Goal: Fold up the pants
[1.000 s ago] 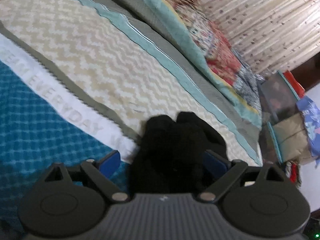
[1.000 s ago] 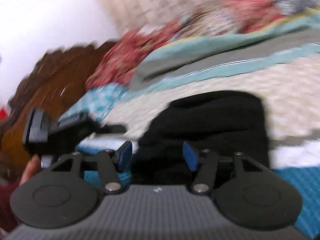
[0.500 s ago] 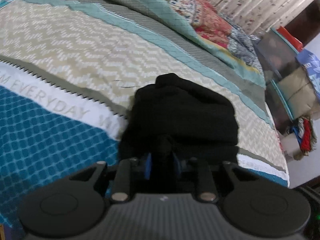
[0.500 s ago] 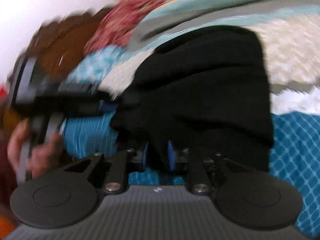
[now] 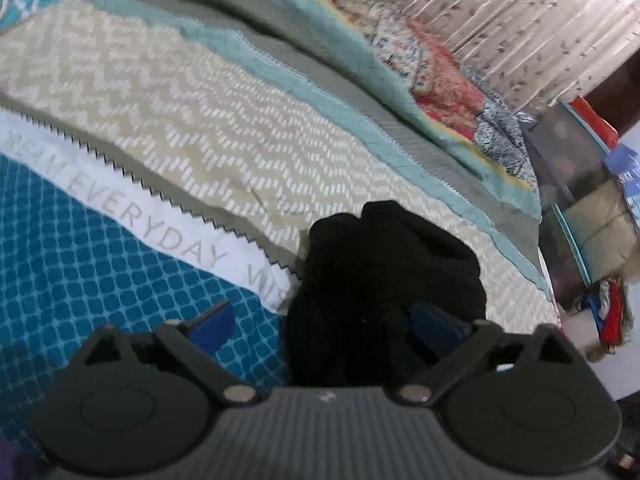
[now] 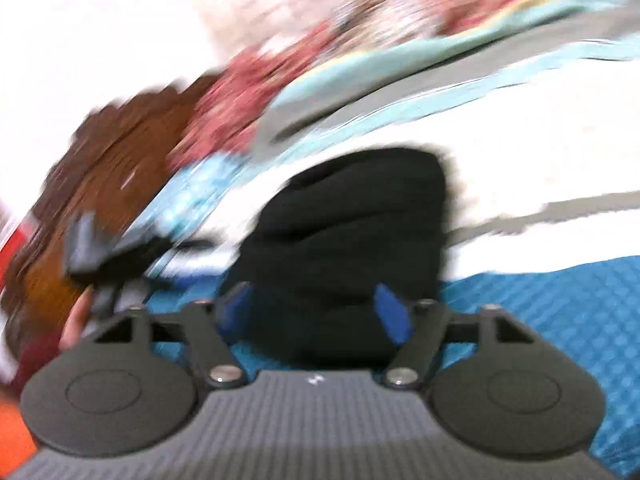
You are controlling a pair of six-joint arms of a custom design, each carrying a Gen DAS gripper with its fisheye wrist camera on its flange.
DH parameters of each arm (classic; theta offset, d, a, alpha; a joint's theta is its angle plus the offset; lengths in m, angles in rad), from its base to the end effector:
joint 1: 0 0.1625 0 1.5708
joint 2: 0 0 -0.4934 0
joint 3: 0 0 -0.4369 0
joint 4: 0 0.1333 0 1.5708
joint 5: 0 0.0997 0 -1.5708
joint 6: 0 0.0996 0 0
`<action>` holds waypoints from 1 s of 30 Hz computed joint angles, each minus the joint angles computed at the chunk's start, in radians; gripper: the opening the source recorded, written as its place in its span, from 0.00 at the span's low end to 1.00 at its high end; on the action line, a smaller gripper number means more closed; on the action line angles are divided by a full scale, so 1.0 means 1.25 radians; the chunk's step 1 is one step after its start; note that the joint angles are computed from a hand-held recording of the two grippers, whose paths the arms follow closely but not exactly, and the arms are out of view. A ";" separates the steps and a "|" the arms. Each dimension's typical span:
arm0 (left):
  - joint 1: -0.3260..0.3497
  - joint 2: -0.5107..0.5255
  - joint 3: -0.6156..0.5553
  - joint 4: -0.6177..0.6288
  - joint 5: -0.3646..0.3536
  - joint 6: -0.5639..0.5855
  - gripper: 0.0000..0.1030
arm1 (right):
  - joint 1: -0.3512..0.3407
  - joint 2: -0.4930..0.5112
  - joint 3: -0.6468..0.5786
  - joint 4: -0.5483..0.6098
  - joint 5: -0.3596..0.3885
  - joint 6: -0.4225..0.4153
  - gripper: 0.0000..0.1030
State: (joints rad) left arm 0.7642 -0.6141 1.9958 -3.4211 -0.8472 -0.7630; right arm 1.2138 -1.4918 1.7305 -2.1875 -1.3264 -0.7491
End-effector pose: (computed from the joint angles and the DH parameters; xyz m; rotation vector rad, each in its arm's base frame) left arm -0.3011 -0.5646 -0.0039 -0.1853 2.7094 -1.1801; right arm -0.0593 -0.6095 0.4980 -0.6655 2.9825 -0.6943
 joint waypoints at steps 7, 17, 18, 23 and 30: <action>0.059 0.051 -0.073 0.078 -0.160 0.003 1.00 | -0.003 0.083 -0.021 -0.041 -0.058 0.117 0.78; 0.043 0.054 -0.137 -0.037 -0.199 0.128 0.41 | 0.057 0.086 -0.054 -0.006 -0.017 0.036 0.21; 0.039 0.053 -0.159 -0.037 -0.187 0.165 0.41 | 0.066 0.094 -0.062 -0.029 -0.002 0.025 0.21; 0.044 0.096 -0.345 0.026 -0.160 0.331 0.41 | 0.102 0.185 -0.143 -0.155 0.043 -0.038 0.20; 0.120 0.265 -0.638 0.206 -0.105 0.371 0.53 | 0.104 0.355 -0.276 -0.320 -0.062 -0.035 0.22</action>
